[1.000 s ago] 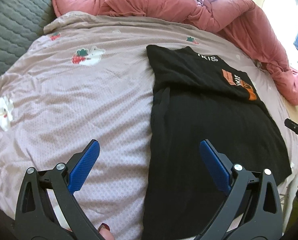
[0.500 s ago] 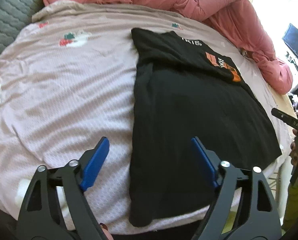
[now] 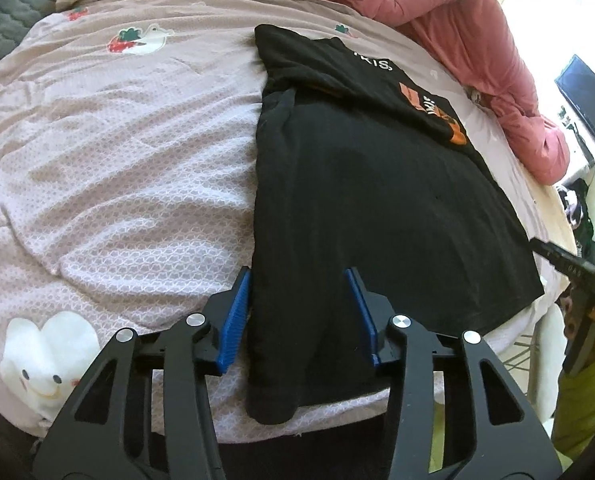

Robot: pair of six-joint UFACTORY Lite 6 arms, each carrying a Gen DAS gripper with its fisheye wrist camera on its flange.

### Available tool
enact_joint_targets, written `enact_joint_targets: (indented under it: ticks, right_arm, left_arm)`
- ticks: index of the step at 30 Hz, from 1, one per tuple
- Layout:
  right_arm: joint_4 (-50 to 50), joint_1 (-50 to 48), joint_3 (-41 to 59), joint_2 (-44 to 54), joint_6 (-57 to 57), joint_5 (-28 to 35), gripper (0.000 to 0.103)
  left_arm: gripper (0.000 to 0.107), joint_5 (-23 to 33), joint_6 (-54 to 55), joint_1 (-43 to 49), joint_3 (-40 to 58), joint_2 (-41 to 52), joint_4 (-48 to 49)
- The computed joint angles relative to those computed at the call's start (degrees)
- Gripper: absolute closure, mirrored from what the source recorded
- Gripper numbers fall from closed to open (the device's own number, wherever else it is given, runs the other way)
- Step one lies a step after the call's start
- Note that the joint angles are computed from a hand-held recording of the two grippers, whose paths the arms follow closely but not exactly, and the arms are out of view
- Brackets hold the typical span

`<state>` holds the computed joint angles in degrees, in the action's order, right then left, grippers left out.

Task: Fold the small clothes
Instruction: 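Grasp the shirt hem with the left tool while the right tool grasps it too, then lift the hem with both tools and fold it toward the collar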

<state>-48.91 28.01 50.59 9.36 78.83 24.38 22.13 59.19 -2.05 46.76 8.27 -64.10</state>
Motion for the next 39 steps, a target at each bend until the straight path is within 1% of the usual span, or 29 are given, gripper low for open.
enact_joint_targets:
  ticks: [4, 6, 7, 8, 9, 11, 12, 13, 14, 17, 20, 24, 27, 28, 29, 30, 32, 33, 34, 37, 38, 39]
  right_arm:
    - [1.3, -0.3, -3.0, -2.4, -2.3, -0.7, 0.007]
    - [2.7, -0.8, -4.6, -3.8, -4.2, -1.9, 0.012]
    - [3.8, -1.1, -4.7, -3.9, -5.5, -2.4, 0.022]
    - [6.0, -1.7, -5.2, -4.2, -7.9, -3.2, 0.029]
    - [7.3, -2.1, -5.6, -4.3, -9.2, -3.7, 0.031]
    - [9.6, -2.9, -6.4, -4.6, -11.4, -5.0, 0.044]
    - [11.1, -3.4, -6.7, -4.7, -13.1, -5.9, 0.048]
    - [12.6, -3.8, -6.8, -4.6, -14.7, -6.5, 0.055]
    - [13.8, -4.2, -7.0, -4.4, -16.0, -7.0, 0.058]
    - [14.6, -5.3, -7.5, -3.9, -16.7, -8.3, 0.059]
    - [17.1, -7.0, -8.2, -3.4, -19.6, -11.0, 0.059]
    - [22.7, -9.3, -9.1, -2.7, -25.8, -15.0, 0.060]
    - [29.0, -10.2, -9.5, -2.6, -32.9, -17.2, 0.068]
    - [30.4, -10.3, -9.6, -2.7, -34.6, -17.4, 0.072]
    - [32.0, -10.3, -9.6, -3.0, -36.7, -17.4, 0.079]
    - [32.3, -10.3, -9.8, -3.2, -37.2, -17.4, 0.081]
    - [35.8, -10.6, -10.2, -4.1, -41.0, -17.4, 0.088]
    - [38.3, -10.8, -10.5, -4.7, -43.8, -17.4, 0.090]
    - [38.7, -10.8, -10.7, -5.2, -44.3, -17.3, 0.092]
    - [37.9, -10.6, -11.2, -6.9, -43.8, -16.8, 0.094]
    - [37.6, -10.6, -11.1, -7.3, -43.6, -16.7, 0.094]
    - [37.2, -10.4, -11.2, -7.8, -43.1, -16.7, 0.094]
  left_arm:
    - [0.069, -0.7, -0.6, -0.5, -0.2, 0.1, 0.5]
    - [0.069, -0.9, -1.3, -0.6, 0.0, 0.2, 1.1]
    - [0.069, -1.0, -1.5, -0.7, 0.0, 0.3, 1.3]
    - [0.069, -1.1, -1.6, -0.8, 0.1, 0.4, 1.3]
    - [0.069, -1.2, -1.8, -0.9, 0.1, 0.5, 1.5]
    - [0.069, -1.4, -2.1, -1.0, 0.2, 0.6, 1.8]
    - [0.069, -1.4, -2.1, -1.0, 0.2, 0.6, 1.7]
    - [0.069, -1.4, -2.1, -1.0, 0.2, 0.6, 1.7]
    - [0.069, -1.3, -1.9, -1.0, 0.3, 0.9, 1.5]
    - [0.069, -1.3, -1.3, -0.8, 0.2, 1.1, 1.0]
    - [0.069, -1.6, -1.7, -1.0, 0.3, 1.4, 1.4]
    - [0.069, -2.0, -2.4, -1.1, 0.7, 2.0, 2.0]
    - [0.069, -1.9, -2.3, -0.9, 1.4, 3.5, 1.7]
    - [0.069, -1.8, -2.2, -0.8, 1.4, 3.6, 1.6]
    - [0.069, -1.7, -2.0, -0.6, 1.5, 3.8, 1.4]
    - [0.069, -1.7, -1.9, -0.6, 1.6, 3.8, 1.3]
    - [0.073, -2.4, -2.9, -1.0, 1.6, 3.9, 1.9]
    - [0.076, -2.9, -3.5, -1.1, 1.5, 3.7, 2.3]
    - [0.077, -3.2, -4.2, -1.2, 1.5, 3.7, 2.8]
    - [0.087, -4.4, -5.8, -1.8, 1.0, 2.6, 4.1]
    - [0.093, -4.7, -5.9, -1.9, 0.7, 2.0, 4.1]
    - [0.103, -5.0, -5.6, -2.0, 0.1, 0.8, 3.7]
